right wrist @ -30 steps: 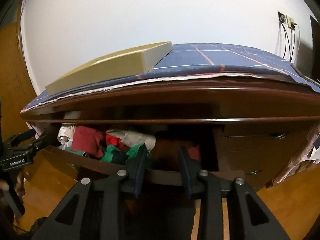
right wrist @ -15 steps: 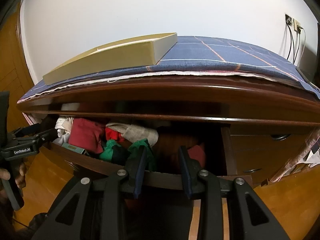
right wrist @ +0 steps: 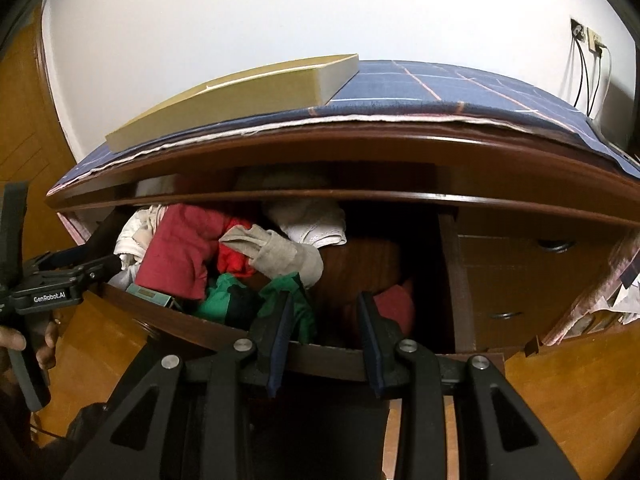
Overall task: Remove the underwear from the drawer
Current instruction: 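Pull the top dresser drawer open with the right tool, then grasp the red rolled sock bundle in the drawer with the left gripper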
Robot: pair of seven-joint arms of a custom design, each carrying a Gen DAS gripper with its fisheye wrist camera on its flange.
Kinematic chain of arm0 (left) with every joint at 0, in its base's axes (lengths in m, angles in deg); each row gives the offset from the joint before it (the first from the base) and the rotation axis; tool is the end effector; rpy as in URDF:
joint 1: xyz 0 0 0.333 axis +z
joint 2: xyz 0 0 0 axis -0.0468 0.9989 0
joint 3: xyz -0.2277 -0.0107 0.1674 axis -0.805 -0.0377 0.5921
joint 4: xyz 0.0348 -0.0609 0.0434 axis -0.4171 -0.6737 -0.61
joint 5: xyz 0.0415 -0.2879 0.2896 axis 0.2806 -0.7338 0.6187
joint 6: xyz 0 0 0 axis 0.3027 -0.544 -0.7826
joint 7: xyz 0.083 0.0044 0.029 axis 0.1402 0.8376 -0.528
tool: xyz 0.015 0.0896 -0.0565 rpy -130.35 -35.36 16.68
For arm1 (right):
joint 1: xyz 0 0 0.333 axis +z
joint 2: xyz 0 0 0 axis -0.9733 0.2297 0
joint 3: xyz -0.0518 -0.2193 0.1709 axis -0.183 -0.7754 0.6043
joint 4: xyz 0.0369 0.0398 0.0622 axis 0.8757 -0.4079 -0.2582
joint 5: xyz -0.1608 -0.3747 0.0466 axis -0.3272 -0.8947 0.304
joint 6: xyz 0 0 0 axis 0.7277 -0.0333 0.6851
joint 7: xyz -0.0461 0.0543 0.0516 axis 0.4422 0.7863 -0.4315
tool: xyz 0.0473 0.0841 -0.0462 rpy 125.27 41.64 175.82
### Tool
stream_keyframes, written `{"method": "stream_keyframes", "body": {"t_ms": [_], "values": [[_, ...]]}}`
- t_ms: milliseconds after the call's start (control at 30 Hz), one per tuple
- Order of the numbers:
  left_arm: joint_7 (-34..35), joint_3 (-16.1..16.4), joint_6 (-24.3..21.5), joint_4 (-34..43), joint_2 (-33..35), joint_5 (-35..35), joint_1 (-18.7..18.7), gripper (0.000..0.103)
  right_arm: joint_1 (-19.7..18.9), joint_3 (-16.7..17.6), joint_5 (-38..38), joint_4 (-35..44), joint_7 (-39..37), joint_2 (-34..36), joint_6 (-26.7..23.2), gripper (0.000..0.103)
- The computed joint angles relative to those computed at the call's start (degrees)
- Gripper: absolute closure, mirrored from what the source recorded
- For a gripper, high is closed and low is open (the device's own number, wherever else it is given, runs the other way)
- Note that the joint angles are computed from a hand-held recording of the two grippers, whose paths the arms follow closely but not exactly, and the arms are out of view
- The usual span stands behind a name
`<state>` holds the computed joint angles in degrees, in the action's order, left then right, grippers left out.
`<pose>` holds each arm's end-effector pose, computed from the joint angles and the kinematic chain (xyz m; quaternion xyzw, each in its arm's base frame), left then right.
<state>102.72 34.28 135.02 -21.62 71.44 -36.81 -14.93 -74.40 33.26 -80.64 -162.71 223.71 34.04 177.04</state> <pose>0.6186 -0.3063 0.4332 -0.5134 0.7813 -0.3111 0.1710 0.4770 0.1651 0.4435 -0.5891 0.7201 -0.2116 0.2994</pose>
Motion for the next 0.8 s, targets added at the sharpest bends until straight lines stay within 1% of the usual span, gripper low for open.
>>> {"method": "stream_keyframes", "body": {"t_ms": [233, 333, 500, 567, 633, 700, 800], "values": [[2.41, -1.24, 1.94, -5.69, -3.71, -2.83, 1.44, 0.0, 1.11, -0.4, 2.41, -2.29, -1.77, -2.69, -0.29, 0.067], [3.84, -1.63, 1.45, -7.38, -5.3, -4.69, 1.73, 0.0, 1.56, -0.62, 3.92, -3.15, -2.97, -3.68, -0.34, 0.067], [5.85, -1.55, 1.98, -10.82, -8.06, -6.66, 1.59, 0.0, 3.81, -2.46, 8.39, -3.36, -7.15, -4.64, -1.94, 0.067], [7.17, -1.42, 2.51, -12.33, -9.03, -7.61, 1.62, 0.0, 5.2, -3.91, 10.92, -3.8, -9.84, -5.12, -2.26, 0.067], [6.96, -0.86, 1.97, -13.23, -9.92, -6.71, 1.05, 0.0, 6.54, -5.1, 13.66, -4.46, -12.48, -5.72, -2.49, 0.067], [7.33, -0.5, 1.37, -13.59, -10.35, -5.85, 0.6, 0.0, 6.78, -5.2, 15.26, -4.47, -14.03, -6.06, -3.26, 0.067], [6.12, 0.24, 1.93, -14.6, -11.09, -3.18, -0.28, 0.0, 8.04, -6.31, 18.53, -4.6, -17.03, -6.29, -3.77, 0.067]]}}
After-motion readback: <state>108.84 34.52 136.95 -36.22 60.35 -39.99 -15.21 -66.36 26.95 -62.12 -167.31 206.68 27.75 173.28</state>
